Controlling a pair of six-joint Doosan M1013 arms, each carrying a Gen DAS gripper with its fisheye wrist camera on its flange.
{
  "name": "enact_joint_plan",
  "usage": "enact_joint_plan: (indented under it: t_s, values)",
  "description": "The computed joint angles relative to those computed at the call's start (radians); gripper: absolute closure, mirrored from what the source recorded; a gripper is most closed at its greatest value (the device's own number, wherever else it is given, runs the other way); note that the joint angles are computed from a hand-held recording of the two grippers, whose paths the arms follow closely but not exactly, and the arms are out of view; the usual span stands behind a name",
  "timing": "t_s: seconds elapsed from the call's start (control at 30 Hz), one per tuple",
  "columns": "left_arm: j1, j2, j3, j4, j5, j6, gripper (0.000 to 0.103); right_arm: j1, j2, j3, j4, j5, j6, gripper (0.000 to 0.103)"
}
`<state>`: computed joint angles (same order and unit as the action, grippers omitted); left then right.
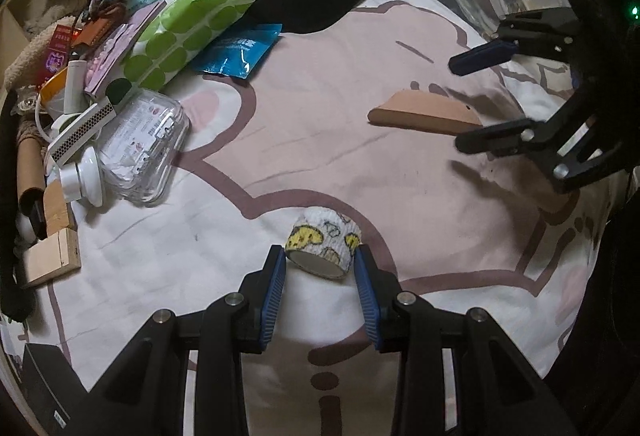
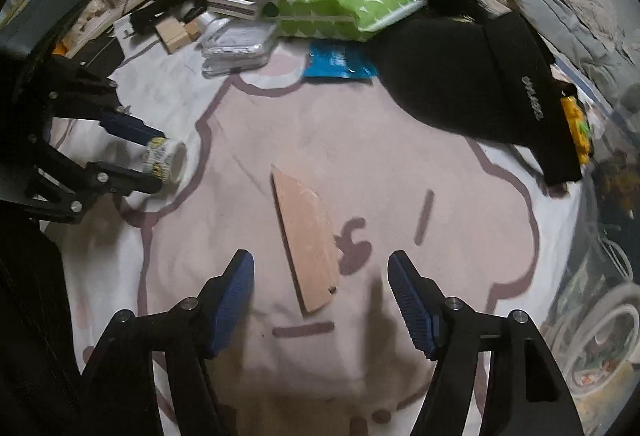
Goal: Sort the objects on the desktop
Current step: 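Lift the tape roll with the left tool while the right tool lifts the wooden piece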
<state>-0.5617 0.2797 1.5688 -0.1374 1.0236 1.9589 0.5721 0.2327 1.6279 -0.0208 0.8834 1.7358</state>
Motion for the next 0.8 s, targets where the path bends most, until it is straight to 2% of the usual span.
enact_joint_plan:
  t_s: [0.13,0.2,0.23,0.27,0.33,0.53,0.7,0.8]
  values:
    - [-0.002,0.003,0.001,-0.008,-0.001,0.01,0.068,0.001,0.034,-0.036,-0.001,0.064,0.032,0.034]
    - [0.0,0.008,-0.003,-0.021,0.008,0.014,0.067,-0.004,0.04,-0.039,0.025,0.065,0.025,0.037]
    - [0.0,0.011,-0.007,-0.021,0.011,0.012,0.062,-0.005,0.045,-0.043,0.027,0.072,0.021,0.045]
    - [-0.001,0.012,-0.007,-0.018,0.008,0.011,0.052,-0.006,0.05,-0.047,0.033,0.079,0.003,0.051]
    - [-0.004,0.013,-0.008,-0.014,0.0,0.011,0.045,-0.01,0.056,-0.05,0.052,0.082,-0.014,0.056]
    - [0.003,0.019,-0.017,-0.029,-0.01,0.002,0.045,-0.012,0.058,-0.057,0.074,0.081,-0.048,0.075]
    - [0.002,0.02,-0.022,-0.041,-0.018,0.009,0.045,-0.007,0.061,-0.064,0.07,0.09,-0.042,0.076]
    - [-0.002,0.023,-0.028,-0.039,0.002,0.02,0.048,0.0,0.064,-0.069,0.045,0.094,-0.026,0.076]
